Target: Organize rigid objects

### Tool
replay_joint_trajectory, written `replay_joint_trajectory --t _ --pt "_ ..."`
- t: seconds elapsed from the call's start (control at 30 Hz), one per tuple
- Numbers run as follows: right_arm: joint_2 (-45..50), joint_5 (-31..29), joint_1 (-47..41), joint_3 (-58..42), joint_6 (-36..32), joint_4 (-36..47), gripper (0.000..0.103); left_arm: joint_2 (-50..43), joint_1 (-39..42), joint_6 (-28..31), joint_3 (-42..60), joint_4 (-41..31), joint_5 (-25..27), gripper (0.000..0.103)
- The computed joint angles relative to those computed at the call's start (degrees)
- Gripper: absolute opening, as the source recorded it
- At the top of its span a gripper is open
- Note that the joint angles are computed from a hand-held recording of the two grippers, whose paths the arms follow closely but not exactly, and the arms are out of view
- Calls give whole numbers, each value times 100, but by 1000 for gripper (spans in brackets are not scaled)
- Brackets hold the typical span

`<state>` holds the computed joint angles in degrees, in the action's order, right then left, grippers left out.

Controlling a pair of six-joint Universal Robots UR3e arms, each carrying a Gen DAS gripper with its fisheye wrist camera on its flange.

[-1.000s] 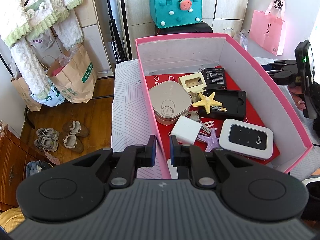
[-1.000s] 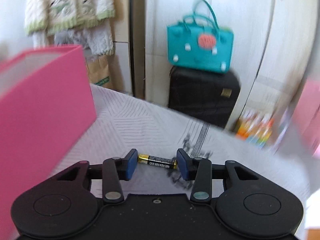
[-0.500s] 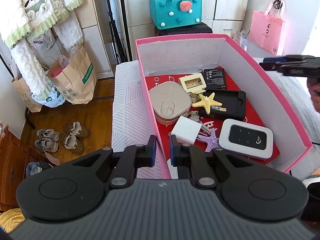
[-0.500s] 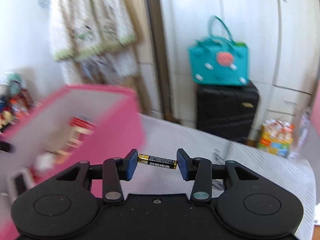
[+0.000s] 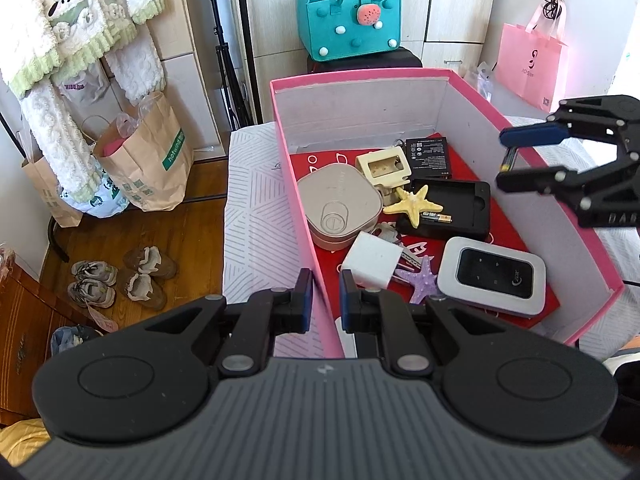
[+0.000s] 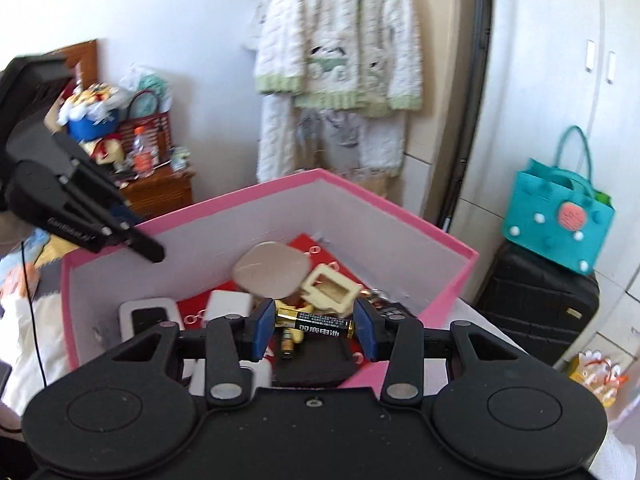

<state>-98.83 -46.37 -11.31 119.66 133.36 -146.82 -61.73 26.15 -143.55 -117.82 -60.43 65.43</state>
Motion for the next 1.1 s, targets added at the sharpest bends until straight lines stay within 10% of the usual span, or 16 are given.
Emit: replay_joint_trajectory --t 0.27,0.6,1.1 --pt "401 -546 364 -296 -27 79 48 65 123 40 -110 3 -131 12" --pt "-112 210 -320 251 475 -250 52 64 152 50 -107 -13 -160 12" --pt "-1262 962 -1309 453 393 1931 57 141 210 -7 -171 -33 -165 12"
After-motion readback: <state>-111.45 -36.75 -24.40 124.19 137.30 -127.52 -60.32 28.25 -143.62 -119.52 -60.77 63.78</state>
